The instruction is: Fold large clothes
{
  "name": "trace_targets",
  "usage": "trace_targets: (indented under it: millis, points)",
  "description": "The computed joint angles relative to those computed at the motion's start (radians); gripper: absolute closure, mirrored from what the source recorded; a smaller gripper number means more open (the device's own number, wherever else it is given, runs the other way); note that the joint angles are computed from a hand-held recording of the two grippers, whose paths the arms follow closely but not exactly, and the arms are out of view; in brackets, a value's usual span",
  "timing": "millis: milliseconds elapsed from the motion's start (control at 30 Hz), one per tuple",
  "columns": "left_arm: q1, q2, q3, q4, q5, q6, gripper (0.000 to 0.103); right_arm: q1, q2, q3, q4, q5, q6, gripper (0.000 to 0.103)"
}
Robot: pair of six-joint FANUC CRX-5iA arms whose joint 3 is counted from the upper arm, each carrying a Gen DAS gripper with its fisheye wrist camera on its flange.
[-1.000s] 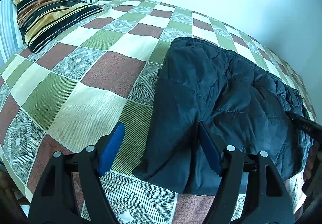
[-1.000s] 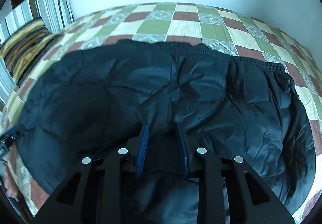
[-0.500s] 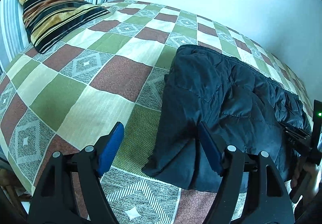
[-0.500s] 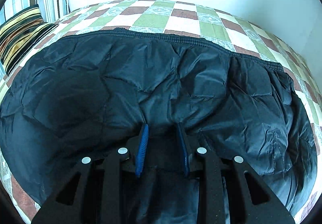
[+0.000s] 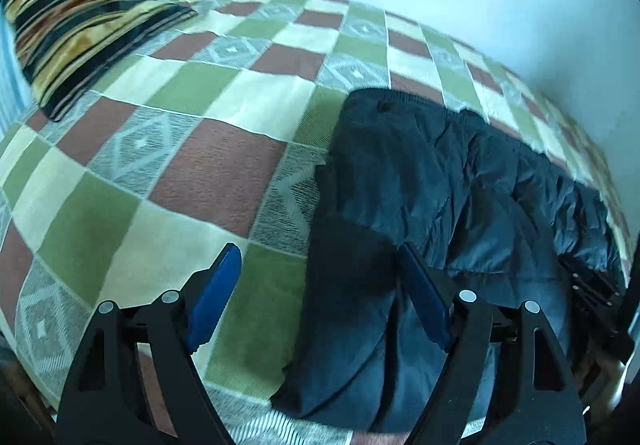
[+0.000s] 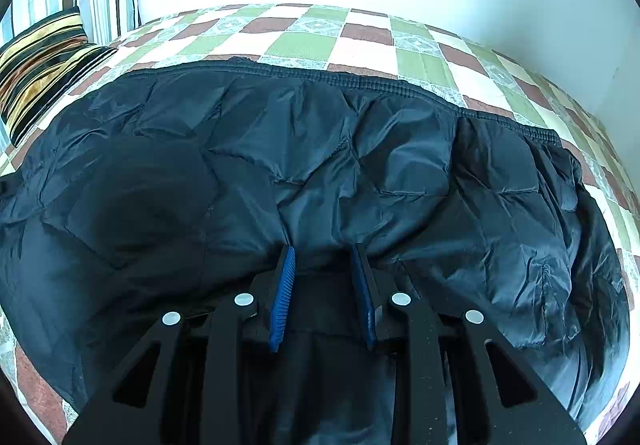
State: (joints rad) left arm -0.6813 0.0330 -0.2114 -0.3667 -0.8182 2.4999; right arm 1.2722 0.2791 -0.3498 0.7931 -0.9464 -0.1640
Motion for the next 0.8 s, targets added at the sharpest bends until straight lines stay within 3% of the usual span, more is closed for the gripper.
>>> trace_targets:
  millis: [433, 567, 700, 800]
  points:
    - [0.045, 0.158, 0.082, 0.148, 0.033, -0.192, 0.022, 0.003, 0.010, 0.007, 0.013, -0.013, -0.013, 0.074]
    - [0.067, 0.171, 0.062, 0.220, 0.065, -0.250, 0.022, 0.002, 0.012, 0.005, 0.021, -0.012, -0.020, 0.074]
    - [0.114, 0.169, -0.012, 0.374, 0.146, -0.361, 0.022, 0.004, 0.018, 0.006, 0.027, -0.018, -0.030, 0.074]
    - [0.117, 0.180, -0.001, 0.392, 0.132, -0.393, 0.022, 0.006, 0.021, 0.008, 0.030, -0.025, -0.037, 0.074]
